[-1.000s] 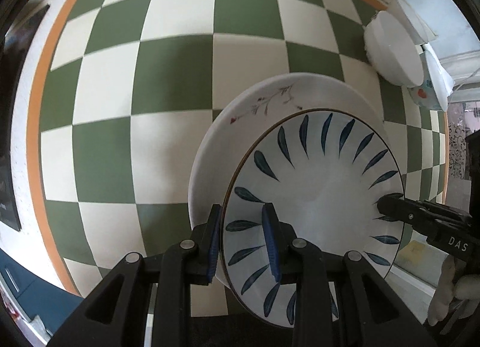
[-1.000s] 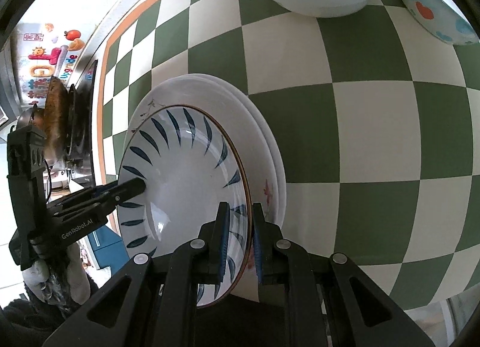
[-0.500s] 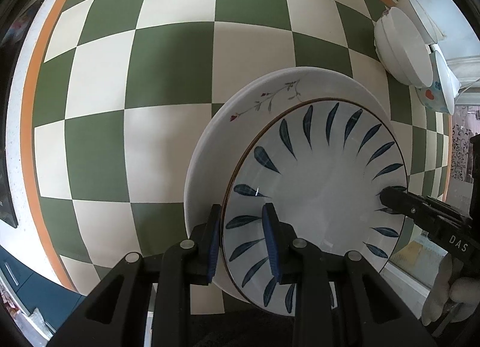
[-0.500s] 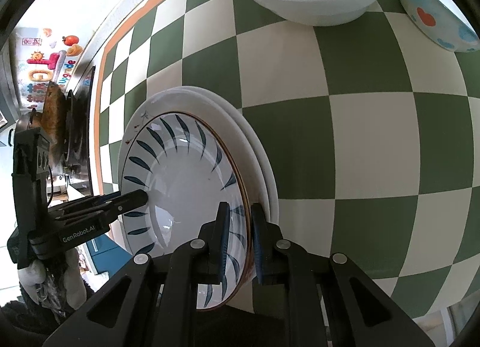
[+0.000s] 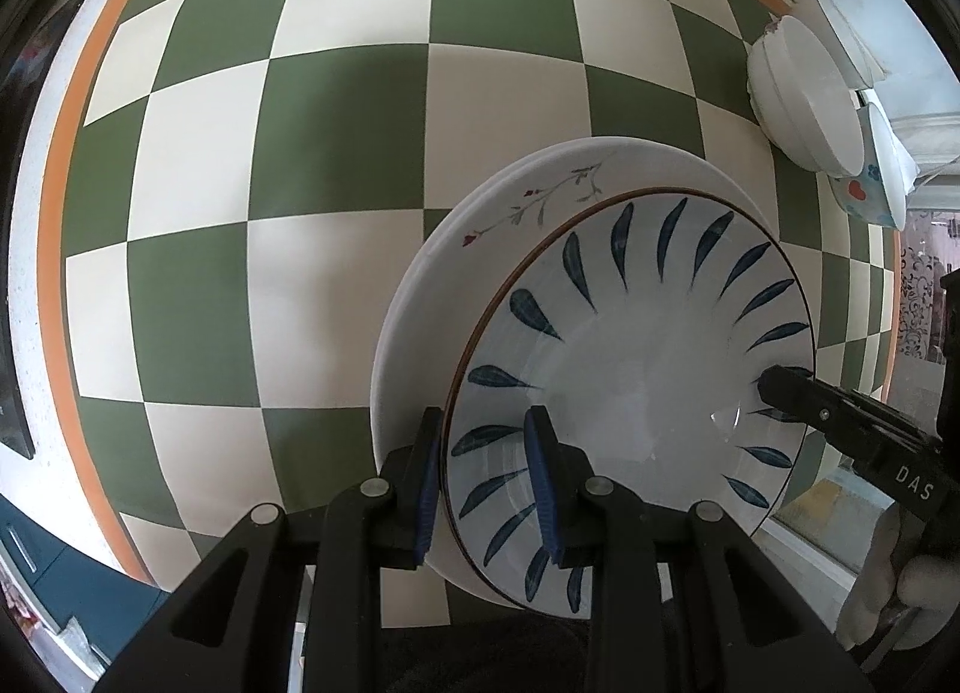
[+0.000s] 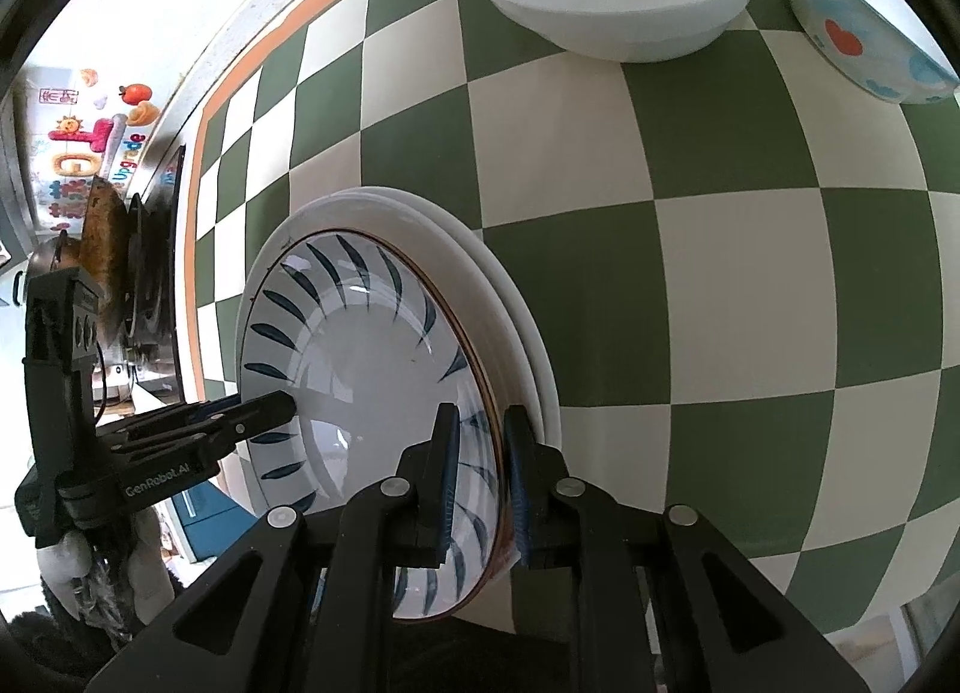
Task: Organize plates and bowls
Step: 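Carry the three-plate stack to the cloth center and open both grippers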
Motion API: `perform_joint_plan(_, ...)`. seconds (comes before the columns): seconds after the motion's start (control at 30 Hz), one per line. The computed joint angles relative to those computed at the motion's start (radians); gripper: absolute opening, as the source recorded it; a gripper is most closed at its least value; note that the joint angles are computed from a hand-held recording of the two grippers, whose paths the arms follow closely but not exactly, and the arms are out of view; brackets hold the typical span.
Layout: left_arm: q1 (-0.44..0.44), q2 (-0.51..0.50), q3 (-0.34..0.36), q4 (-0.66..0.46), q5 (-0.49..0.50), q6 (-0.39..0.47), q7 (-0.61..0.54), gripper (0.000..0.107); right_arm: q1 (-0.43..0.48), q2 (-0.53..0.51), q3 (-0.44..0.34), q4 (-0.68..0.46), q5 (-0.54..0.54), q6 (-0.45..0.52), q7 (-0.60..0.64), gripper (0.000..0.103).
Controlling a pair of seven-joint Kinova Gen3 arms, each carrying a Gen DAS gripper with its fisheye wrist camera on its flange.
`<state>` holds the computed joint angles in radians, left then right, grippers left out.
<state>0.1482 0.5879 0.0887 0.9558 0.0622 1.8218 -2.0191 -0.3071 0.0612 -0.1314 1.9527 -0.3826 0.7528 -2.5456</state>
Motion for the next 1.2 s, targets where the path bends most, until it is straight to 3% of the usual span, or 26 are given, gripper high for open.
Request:
perform_joint_plan(0.2, 0.02, -0.037, 0.0, 0.044, -0.03, -0.044, -0.023, 0.025, -0.011, 0.012, -0.001, -0.032, 0.037, 0.039, -0.054, 0.02)
perform_joint_plan(0.43, 0.034, -0.097, -0.005, 0.097, -0.055, -0.094, -0.018, 0.025, -0.033, 0.017, -0.006, -0.089, 0.099, 0.104, -0.117, 0.031)
perform_joint_plan(0.6, 0.029, -0.163, -0.003, 0.149, -0.051, -0.138, -0.012, 0.025, -0.049, -0.013, -0.015, -0.113, 0.14, 0.13, -0.153, 0.031)
perform_joint_plan(0.87, 0.0, -0.365, -0.003, 0.27, -0.002, -0.203, 0.032, 0.025, -0.159, -0.031, -0.077, -0.303, 0.362, 0.37, -0.297, 0.032)
perform_joint_plan(1.07, -0.047, -0.469, -0.012, 0.273, 0.055, -0.197, 0.025, 0.025, -0.265, -0.049, -0.138, -0.448, 0.506, 0.558, -0.411, 0.04)
perform_joint_plan(1.2, -0.088, -0.518, -0.029, 0.244, 0.102, -0.172, -0.009, 0.025, -0.319, -0.068, -0.171, -0.507, 0.564, 0.631, -0.494, 0.044)
